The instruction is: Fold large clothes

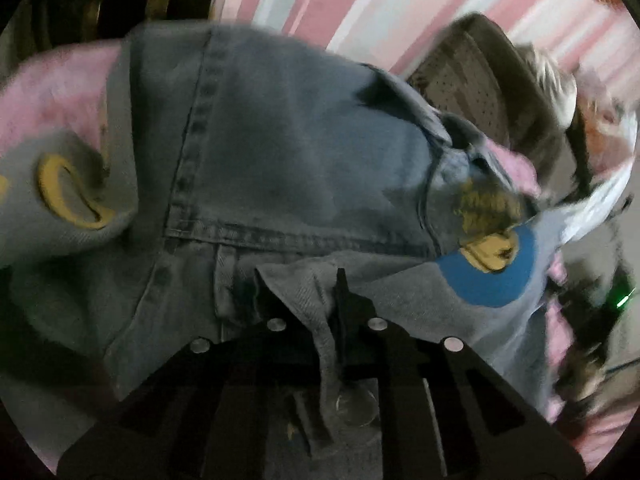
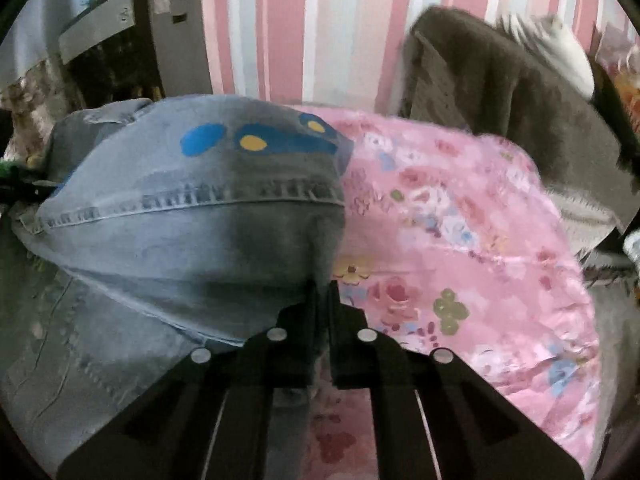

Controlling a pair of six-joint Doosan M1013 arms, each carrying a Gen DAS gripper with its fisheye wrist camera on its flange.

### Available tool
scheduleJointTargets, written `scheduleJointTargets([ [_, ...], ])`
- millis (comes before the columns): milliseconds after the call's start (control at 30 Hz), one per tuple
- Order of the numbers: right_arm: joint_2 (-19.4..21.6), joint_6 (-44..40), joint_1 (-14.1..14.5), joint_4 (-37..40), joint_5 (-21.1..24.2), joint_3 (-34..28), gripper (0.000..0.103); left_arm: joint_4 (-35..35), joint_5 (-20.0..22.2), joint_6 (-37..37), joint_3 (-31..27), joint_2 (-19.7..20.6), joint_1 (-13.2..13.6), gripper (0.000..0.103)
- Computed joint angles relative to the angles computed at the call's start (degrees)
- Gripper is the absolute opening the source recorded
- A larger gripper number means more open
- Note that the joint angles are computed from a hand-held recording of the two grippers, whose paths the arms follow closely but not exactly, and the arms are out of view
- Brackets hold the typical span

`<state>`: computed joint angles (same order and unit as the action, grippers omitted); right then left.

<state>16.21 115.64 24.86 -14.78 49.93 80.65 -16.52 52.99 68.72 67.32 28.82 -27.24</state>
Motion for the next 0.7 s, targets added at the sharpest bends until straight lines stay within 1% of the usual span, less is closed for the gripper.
scheduleJointTargets([
  [33,0.00,-0.89,-0.11,0.28,-0.03,0.00,0.005,-1.20,-0.02,0.60,-0.11,0.16,0.31,0.011],
  [100,0.12,-3.12,-0.34,2.22,0.89,-0.45,0.009,-0.45,0.81,1.95,-0.79,0.31,0.16,0.011],
  [133,-0.39,-3.90,-0.72,4.39,-0.01,-0.24,0.010,1.84,0.90,2.21,-0.95,0.04,-0.43,0.011],
  [167,-0.94,-4.56,-1.10,6.17,-1.08,0.05,0.015,4.07,0.75,2.28,-0.82,-0.36,-1.02,0.012],
  [200,-1.82,-4.87,-1.50,7.94,-2.66,0.42,0.016,6.04,1.27,1.80,-1.08,-0.58,-1.65,0.025],
  [233,-2.26,-5.14,-1.68,8.97,-3.86,0.58,0.022,9.76,1.58,0.31,-1.04,-1.03,-2.50,0.038],
  [267,-2.70,-5.03,-1.79,9.51,-5.26,0.67,0.027,14.53,1.31,-2.39,-0.64,-1.68,-3.47,0.071],
  [300,-2.92,-4.70,-1.77,9.36,-6.12,0.54,0.029,18.78,0.35,-4.65,0.09,-2.47,-4.31,0.086],
  [367,-2.86,-4.13,-1.51,7.79,-6.92,-0.45,0.033,22.30,0.00,-5.01,0.97,-3.56,-5.15,0.086],
  [400,-2.64,-4.15,-1.52,7.44,-7.07,-0.94,0.034,22.63,0.07,-4.31,1.36,-4.09,-5.25,0.086],
  [500,-1.48,-2.86,-1.55,5.67,-8.05,-2.49,0.043,23.12,-0.55,-3.40,3.35,-5.85,-5.75,0.086],
  [533,-1.00,-2.94,-1.73,6.02,-8.06,-3.00,0.050,23.10,-0.53,-2.65,4.08,-6.33,-5.94,0.086],
  [567,-0.14,-3.01,-1.99,6.64,-7.84,-3.80,0.052,23.28,-0.30,-2.09,4.60,-6.54,-6.13,0.086],
  [633,1.46,-4.49,-2.45,8.98,-6.74,-5.38,0.052,24.01,0.52,-1.02,5.07,-6.37,-6.62,0.084],
  [700,3.84,-5.06,-2.72,10.00,-3.81,-7.55,0.052,23.04,1.23,0.41,4.91,-5.64,-6.64,0.061],
])
